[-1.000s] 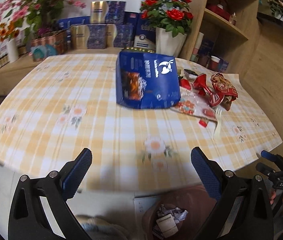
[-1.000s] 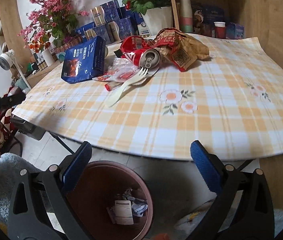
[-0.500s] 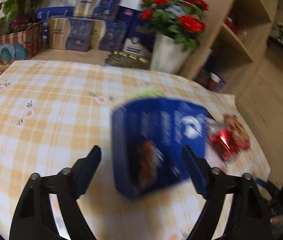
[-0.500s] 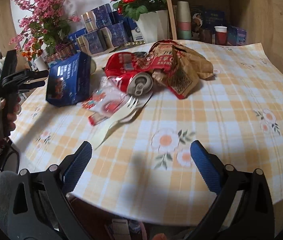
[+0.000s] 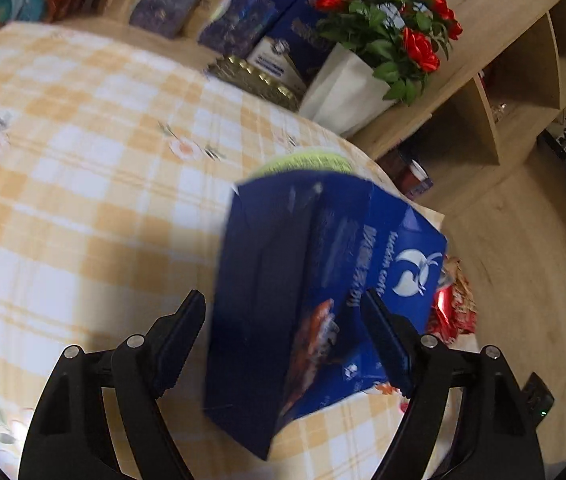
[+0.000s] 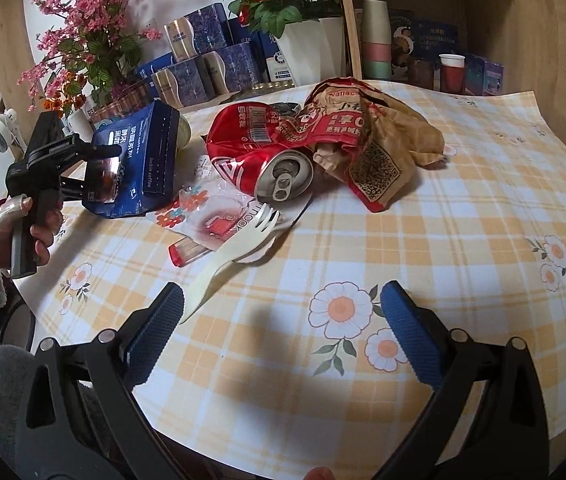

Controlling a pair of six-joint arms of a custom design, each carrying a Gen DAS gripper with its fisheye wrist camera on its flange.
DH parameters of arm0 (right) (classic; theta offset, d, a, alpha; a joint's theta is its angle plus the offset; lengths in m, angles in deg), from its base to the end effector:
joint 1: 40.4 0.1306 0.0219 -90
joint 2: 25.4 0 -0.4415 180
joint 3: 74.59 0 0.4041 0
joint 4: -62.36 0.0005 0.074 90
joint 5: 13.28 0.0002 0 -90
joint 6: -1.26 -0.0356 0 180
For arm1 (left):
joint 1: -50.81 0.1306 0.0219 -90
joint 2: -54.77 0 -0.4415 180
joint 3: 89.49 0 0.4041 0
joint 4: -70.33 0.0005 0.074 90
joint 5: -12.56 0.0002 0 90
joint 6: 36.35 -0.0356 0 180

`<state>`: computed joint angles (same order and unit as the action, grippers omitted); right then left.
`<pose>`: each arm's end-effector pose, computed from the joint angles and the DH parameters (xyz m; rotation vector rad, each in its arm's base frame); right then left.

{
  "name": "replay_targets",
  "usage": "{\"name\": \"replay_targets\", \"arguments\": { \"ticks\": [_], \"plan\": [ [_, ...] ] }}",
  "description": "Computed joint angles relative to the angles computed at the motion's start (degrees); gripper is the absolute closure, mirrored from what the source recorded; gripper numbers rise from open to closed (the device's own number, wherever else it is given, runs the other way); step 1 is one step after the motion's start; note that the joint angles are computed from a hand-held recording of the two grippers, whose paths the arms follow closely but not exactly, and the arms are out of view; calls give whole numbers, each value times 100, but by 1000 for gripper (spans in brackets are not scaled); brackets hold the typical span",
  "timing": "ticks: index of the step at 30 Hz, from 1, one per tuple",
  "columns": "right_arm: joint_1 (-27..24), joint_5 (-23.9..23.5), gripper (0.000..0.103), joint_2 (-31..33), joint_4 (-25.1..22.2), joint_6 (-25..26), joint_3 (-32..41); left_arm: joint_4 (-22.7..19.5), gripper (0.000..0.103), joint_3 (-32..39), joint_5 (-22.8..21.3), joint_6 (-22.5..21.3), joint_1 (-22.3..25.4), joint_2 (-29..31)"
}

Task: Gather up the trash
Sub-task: 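Close the left gripper on the luckin box and lift it, then grasp the brown-and-red paper bag with the right gripper while the left holds the luckin box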

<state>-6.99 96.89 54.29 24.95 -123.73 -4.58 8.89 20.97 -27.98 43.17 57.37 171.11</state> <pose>0.3528 0.2174 0.4182 0.1949 2.3270 0.1719 0.6559 0.0477 0.3952 0.3088 2.4315 -1.0392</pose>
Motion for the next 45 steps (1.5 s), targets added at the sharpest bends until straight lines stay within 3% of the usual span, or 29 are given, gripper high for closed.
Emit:
{"name": "replay_targets", "arguments": {
  "ticks": [2,5,10,13,17,27,32,37,42,45],
  "plan": [
    [18,-2,6,-5,14,12,-5,-232,30,53,27,-147,-36,39],
    [27,9,6,-13,-7,16,-2,-423,46,43,33,-297,-58,27],
    [6,26,6,-81,3,-52,-52,-111,65,-290,-46,-175,-5,-422],
    [7,36,6,-114,22,-104,-71,427,65,-692,-551,-105,4,-950],
    [29,68,6,-123,-14,-150,-56,1027,65,-1185,-1143,-406,-16,-1660],
    [-285,134,6,-65,-208,-118,291,1896,65,-2020,-1694,-438,104,-2574],
    [-708,103,6,173,-161,-146,703,2128,65,-2309,-1892,-155,198,-2745],
    [-1126,76,6,725,-256,-77,1273,2176,65,-2402,-1793,222,236,-2794],
    [-1647,-505,6,1041,-138,-816,1428,2119,65,-2448,-1809,189,159,-2832],
    [-1829,-942,6,1254,-237,-979,1454,2114,65,-2503,-1799,190,147,-2859]
  ]
}}
